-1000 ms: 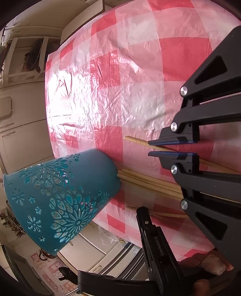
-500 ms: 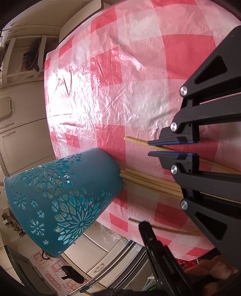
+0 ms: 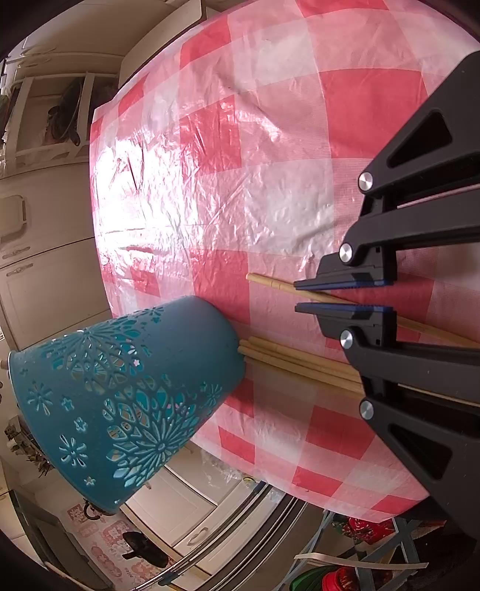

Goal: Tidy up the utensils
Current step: 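Lift the stick over the teal basket and open the left tool, then grasp a stick with the right tool, raise it over the basket, release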

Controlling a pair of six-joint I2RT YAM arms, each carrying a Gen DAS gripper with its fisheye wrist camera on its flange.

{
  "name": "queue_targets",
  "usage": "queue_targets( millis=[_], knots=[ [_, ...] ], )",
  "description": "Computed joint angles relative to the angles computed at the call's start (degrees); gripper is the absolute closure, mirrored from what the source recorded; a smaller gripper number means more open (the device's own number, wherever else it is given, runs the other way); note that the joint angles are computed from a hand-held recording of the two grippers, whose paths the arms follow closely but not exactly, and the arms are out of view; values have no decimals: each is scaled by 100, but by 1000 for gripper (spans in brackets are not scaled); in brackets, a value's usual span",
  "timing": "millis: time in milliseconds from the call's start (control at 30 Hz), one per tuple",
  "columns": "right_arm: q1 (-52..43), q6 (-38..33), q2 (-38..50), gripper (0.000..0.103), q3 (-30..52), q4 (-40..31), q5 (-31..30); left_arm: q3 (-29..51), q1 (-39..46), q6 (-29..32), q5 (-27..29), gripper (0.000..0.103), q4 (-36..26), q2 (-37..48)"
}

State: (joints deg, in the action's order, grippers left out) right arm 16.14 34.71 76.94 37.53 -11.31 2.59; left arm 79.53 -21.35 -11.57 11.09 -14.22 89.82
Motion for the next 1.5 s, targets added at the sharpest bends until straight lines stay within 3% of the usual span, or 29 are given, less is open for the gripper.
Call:
queue_targets(
  millis=[400,567,767,933,1033,1100,1200,1367,1500],
  knots=[
    [-467,-4,-223,96,-310,297,-627,2475,-560,-402,-1649,98,686,2174],
    [-614,-13,-373,96,-430,333,-823,2966,-584,-460,-1753,98,568,2927],
    [-732,-76,-443,96,-470,309,-925,2081,-647,-183,-1797,98,929,2846],
    [-699,-47,-402,96,-458,343,-903,1582,-687,161,-1846,97,766,2634],
    [-689,-45,-395,96,-453,345,-891,1127,-625,258,-1879,82,710,2273],
    [-669,-17,-388,96,-451,357,-885,624,-537,255,-1980,51,840,1863],
    [-692,-26,-413,96,-467,350,-914,-330,-317,250,-2074,33,1158,1131],
    [-544,-47,-352,96,-347,191,-693,-1323,269,175,-1759,27,1103,712],
    [40,-182,-43,96,128,-339,212,-1474,535,141,-1512,27,1018,1133]
  ],
)
